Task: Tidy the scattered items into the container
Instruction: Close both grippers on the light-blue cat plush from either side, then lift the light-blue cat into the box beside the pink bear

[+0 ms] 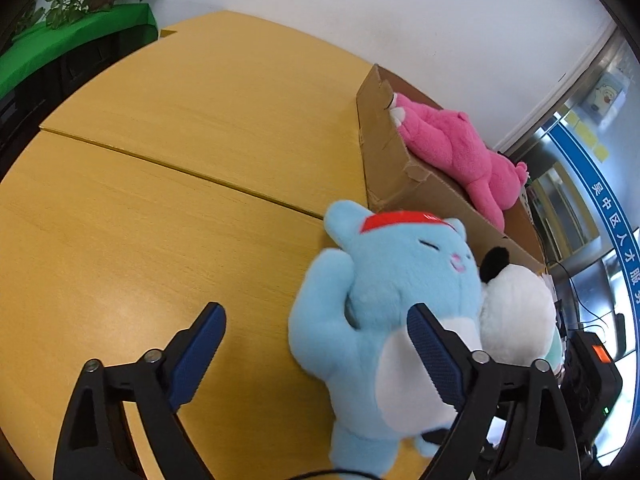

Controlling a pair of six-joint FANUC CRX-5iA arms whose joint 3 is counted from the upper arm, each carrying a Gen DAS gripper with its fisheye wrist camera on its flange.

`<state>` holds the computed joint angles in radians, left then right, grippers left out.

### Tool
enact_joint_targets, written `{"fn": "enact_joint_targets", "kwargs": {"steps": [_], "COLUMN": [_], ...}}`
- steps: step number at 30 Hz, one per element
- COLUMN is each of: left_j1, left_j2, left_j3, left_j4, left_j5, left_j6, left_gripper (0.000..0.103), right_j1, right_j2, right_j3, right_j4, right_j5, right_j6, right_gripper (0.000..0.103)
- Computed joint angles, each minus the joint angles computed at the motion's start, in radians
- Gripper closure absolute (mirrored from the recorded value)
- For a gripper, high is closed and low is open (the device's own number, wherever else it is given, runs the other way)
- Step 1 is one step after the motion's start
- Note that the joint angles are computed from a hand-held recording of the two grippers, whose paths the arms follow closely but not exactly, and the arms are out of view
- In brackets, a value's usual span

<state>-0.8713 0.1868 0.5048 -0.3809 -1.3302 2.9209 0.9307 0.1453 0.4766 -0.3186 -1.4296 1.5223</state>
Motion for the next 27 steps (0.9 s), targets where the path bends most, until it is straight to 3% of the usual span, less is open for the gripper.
{"fn": "enact_joint_targets", "kwargs": {"steps": [2,3,5,8,11,14,19,21,24,27], "left_j1": [0.027,0.039,0.042,0.034,0.022,0.018,0.039,0.053,0.045,0.041], "left_j2": [0.010,0.017,0.021,0.018,0.010,-0.020,-0.060,-0.081,-0.143,-0.176], "left_j3": [-0.018,-0.028,-0.040,-0.056,-0.052,-0.073,-0.127,-0.171,-0.245,-0.274], "left_j4": [0.060,0.095,0.126,0.145,0.136,0.125,0.137,0.168,0.163,0.140], "left_j5": [0.014,0.019,0.027,0.041,0.008,-0.017,-0.059,-0.016,0.114,0.163], "left_j6": [-0.044,-0.067,-0.089,-0.103,-0.112,-0.112,-0.110,-0.106,-0.073,-0.045], "left_gripper": [0.029,0.047,0.072,0.076,0.081,0.099,0.100,0.100,0.100,0.097], "right_j1": [-0.003,-0.010,-0.025,-0.051,-0.098,-0.128,-0.139,-0.127,-0.088,-0.087], "right_j2": [-0.009,-0.009,-0.009,-0.006,-0.012,-0.021,0.017,0.026,0.032,0.057], "right_j3": [-0.002,0.004,0.016,0.037,0.049,0.053,0.096,0.103,0.077,0.090], "right_j4": [-0.022,-0.040,-0.078,-0.130,-0.188,-0.190,-0.146,-0.107,-0.026,-0.043], "right_j5": [-0.022,-0.036,-0.066,-0.107,-0.118,-0.095,-0.045,-0.018,0.045,0.028], "right_j6": [0.034,0.046,0.066,0.073,0.041,-0.003,-0.088,-0.130,-0.203,-0.188], "right_gripper": [0.071,0.071,0.071,0.065,0.059,0.059,0.058,0.059,0.059,0.063]}}
